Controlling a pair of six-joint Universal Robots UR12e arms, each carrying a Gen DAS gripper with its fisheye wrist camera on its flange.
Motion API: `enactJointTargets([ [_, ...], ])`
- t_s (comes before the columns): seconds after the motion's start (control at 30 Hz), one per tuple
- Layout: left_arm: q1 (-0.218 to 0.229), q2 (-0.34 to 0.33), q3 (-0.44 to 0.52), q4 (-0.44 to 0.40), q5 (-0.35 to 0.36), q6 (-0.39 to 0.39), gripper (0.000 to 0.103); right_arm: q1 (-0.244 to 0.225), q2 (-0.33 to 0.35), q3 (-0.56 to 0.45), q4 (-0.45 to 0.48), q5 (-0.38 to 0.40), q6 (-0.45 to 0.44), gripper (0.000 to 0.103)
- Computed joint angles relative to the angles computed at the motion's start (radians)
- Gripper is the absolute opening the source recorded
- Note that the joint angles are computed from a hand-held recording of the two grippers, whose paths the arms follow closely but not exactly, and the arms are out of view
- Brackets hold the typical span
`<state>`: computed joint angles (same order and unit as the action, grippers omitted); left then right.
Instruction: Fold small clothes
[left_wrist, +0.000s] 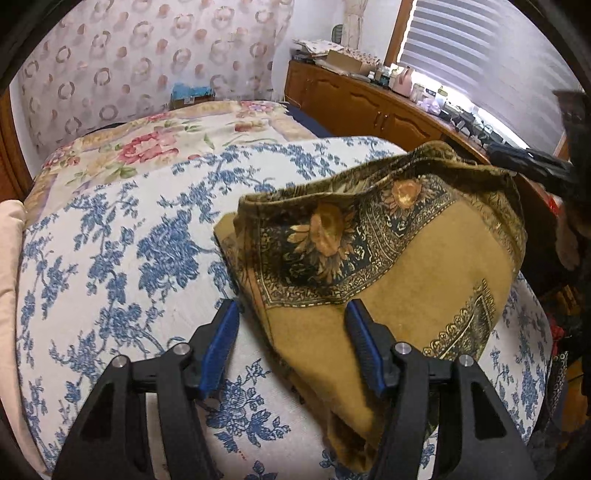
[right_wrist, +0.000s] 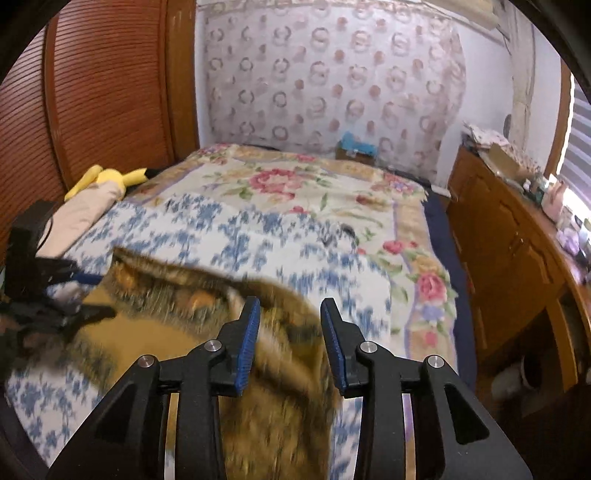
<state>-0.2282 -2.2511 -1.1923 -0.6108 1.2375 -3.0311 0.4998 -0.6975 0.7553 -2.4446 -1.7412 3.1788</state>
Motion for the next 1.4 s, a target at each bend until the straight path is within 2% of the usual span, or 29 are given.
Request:
enactJointTargets([
  [0.17, -0.010, -0.001, -0.008, 0.032, 0.032, 0.028, 0.062, 0.011, -0.058, 0.103, 0.004, -0.033, 0.020, 0.040],
  [0.27, -0.010, -0.001, -0.008, 0.030, 0.029, 0.030, 0.064, 0.014, -0.071, 0.131, 0.018, -0.057, 0.031, 0.043],
  [0.43, -0.015, -0.002, -0.007, 0.030, 0.038, 0.034, 0.067, 0.007, -0.062, 0.126, 0.035, -0.032, 0.037, 0.044],
  [0.47, -0.015, -0.002, -0.007, 0.030, 0.039, 0.035, 0.068, 0.001, -0.056, 0.117, 0.028, -0.009, 0.037, 0.044],
  [0.5, -0.014, -0.002, -0.008, 0.031, 0.037, 0.035, 0.068, -0.003, -0.052, 0.109, 0.029, 0.010, 0.041, 0.040],
  [0.53, -0.014, -0.002, -0.008, 0.031, 0.036, 0.034, 0.068, -0.009, -0.044, 0.093, 0.039, 0.028, 0.049, 0.029],
  [0.57, -0.014, -0.002, -0.008, 0.031, 0.033, 0.032, 0.068, -0.014, -0.035, 0.076, 0.048, 0.051, 0.058, 0.022],
  [0.6, -0.014, -0.002, -0.008, 0.031, 0.032, 0.031, 0.068, -0.020, -0.026, 0.060, 0.048, 0.074, 0.064, 0.008],
  [0.67, -0.013, -0.001, -0.008, 0.031, 0.033, 0.033, 0.068, -0.027, -0.014, 0.041, 0.022, 0.093, 0.076, 0.005],
  [0.8, -0.011, -0.002, -0.008, 0.030, 0.018, 0.026, 0.070, -0.039, 0.005, 0.020, -0.068, 0.091, 0.165, 0.004],
  [0.87, -0.009, -0.001, -0.010, 0.031, 0.013, 0.026, 0.070, -0.037, 0.022, -0.011, -0.042, 0.060, 0.161, 0.004],
  [0.93, -0.009, -0.001, -0.010, 0.031, 0.015, 0.027, 0.071, -0.034, 0.044, -0.053, 0.028, 0.027, 0.165, 0.004],
  [0.97, -0.008, -0.001, -0.010, 0.032, 0.015, 0.026, 0.071, -0.032, 0.049, -0.062, 0.046, 0.003, 0.169, 0.005],
  [1.03, -0.004, 0.000, -0.013, 0.039, 0.010, 0.003, 0.071, -0.029, 0.053, -0.071, 0.073, -0.052, 0.167, 0.016],
  [1.07, 0.000, -0.001, -0.012, 0.039, -0.002, -0.014, 0.071, -0.031, 0.049, -0.067, 0.082, -0.054, 0.178, 0.018],
  [1.13, 0.008, -0.001, -0.007, 0.040, -0.018, -0.045, 0.070, -0.035, 0.026, -0.026, 0.050, -0.046, 0.194, 0.032],
  [1.17, 0.011, -0.001, -0.005, 0.051, -0.016, -0.056, 0.070, -0.035, 0.015, -0.006, 0.032, -0.048, 0.199, 0.035],
  [1.23, 0.014, -0.002, 0.004, 0.065, -0.006, -0.068, 0.070, -0.035, -0.011, 0.040, -0.003, -0.032, 0.200, 0.045],
  [1.3, 0.023, -0.013, 0.030, 0.046, -0.029, -0.077, 0.070, -0.038, -0.027, 0.065, -0.010, 0.006, 0.199, 0.049],
  [1.4, 0.024, -0.033, 0.069, 0.014, -0.019, -0.081, 0.070, -0.040, -0.030, 0.069, 0.023, 0.057, 0.198, 0.053],
])
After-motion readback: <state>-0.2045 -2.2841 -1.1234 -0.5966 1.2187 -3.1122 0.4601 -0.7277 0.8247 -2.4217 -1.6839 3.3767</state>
